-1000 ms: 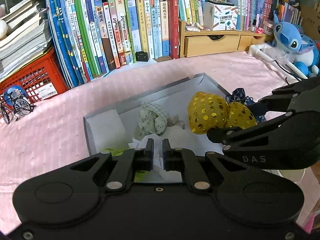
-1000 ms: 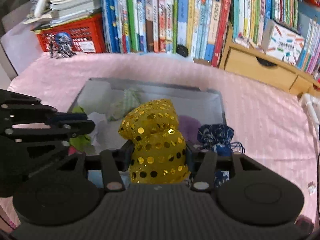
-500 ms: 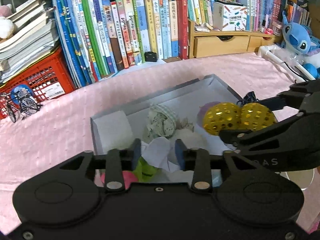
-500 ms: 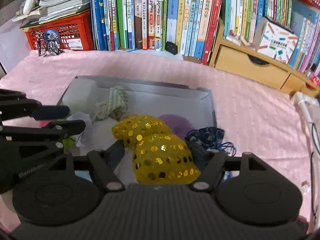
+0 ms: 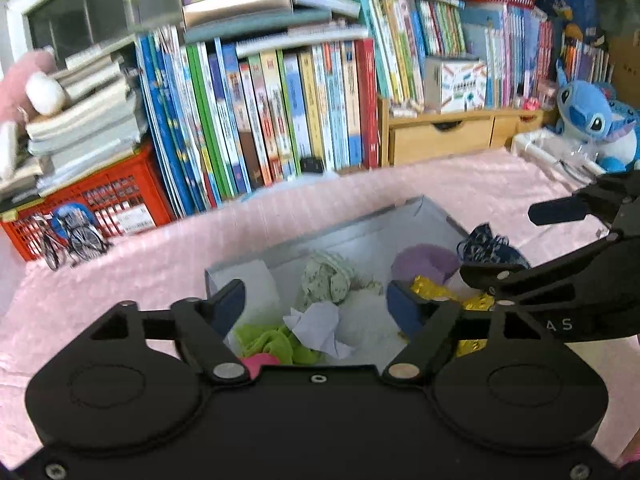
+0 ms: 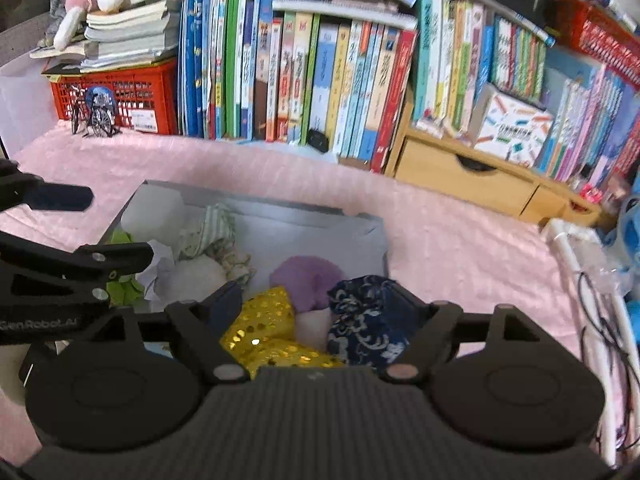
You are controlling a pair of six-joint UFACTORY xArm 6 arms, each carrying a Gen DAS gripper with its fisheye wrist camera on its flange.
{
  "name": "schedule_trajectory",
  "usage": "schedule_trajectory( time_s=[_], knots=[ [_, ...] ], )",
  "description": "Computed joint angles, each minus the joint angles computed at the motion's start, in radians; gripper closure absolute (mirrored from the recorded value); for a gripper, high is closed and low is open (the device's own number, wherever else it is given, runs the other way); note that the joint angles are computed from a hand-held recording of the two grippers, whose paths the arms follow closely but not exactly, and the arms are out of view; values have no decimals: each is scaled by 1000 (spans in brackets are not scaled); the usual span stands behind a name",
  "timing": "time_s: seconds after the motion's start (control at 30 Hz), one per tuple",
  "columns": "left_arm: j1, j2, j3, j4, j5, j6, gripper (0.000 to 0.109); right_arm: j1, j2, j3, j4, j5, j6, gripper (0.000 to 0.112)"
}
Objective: Organize soft objects
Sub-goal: 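Open both tools to drop the mask packet and yellow mesh into the tray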
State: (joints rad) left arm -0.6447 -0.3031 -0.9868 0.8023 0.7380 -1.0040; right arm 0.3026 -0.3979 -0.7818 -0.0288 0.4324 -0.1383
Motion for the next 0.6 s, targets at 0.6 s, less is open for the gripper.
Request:
schedule_trajectory(
  time_s=[0.6],
  knots=[
    [-247, -179, 140, 293, 131, -340, 11, -39, -331, 308, -45, -204, 46, 15]
  ],
)
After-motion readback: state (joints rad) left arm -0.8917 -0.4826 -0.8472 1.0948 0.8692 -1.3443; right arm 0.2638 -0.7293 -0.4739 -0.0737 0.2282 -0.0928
